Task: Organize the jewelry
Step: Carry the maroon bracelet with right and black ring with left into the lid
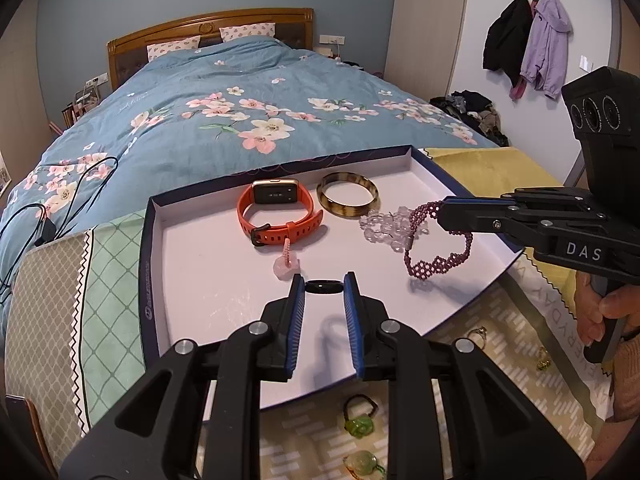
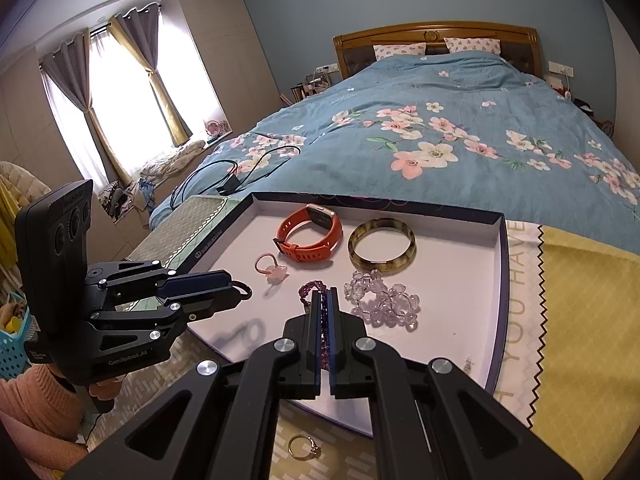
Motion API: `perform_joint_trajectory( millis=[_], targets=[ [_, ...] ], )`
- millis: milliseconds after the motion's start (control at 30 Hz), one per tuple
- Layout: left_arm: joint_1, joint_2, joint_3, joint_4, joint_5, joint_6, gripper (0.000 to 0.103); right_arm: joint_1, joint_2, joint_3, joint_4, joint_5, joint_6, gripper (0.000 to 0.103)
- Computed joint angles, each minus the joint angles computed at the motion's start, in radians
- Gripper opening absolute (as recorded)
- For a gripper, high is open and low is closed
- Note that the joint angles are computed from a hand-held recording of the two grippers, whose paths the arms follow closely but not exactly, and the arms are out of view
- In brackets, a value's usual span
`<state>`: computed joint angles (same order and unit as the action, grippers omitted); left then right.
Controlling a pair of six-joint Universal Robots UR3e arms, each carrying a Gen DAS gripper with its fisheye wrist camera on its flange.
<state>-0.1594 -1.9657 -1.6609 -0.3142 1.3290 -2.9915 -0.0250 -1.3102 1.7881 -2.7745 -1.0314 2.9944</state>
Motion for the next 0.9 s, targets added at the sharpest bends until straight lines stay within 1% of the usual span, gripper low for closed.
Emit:
perform_joint_trajectory(
  millis=[200, 467, 767, 900],
  targets=[
    [0.002, -0.049, 0.057, -0.034, 0.001, -0.013, 0.02, 0.001, 0.039, -0.036, 0.02, -0.005, 0.009, 0.001],
    [0.011, -0.109, 0.111, -0.083, 0.001, -0.033, 0.02, 0.007, 0.112, -0.094, 0.039, -0.046, 0.029, 0.001],
    [0.01, -0.131, 0.128, -0.091, 0.0, -0.036, 0.02, 0.01, 0.141, -0.114, 0.046, -0.075, 0.041, 0.002],
    [0.006, -0.137, 0.133, -0.085, 0.007, -0.041, 0.02, 0.008, 0.142, -0.113, 0.042, -0.078, 0.048, 0.005]
  ],
)
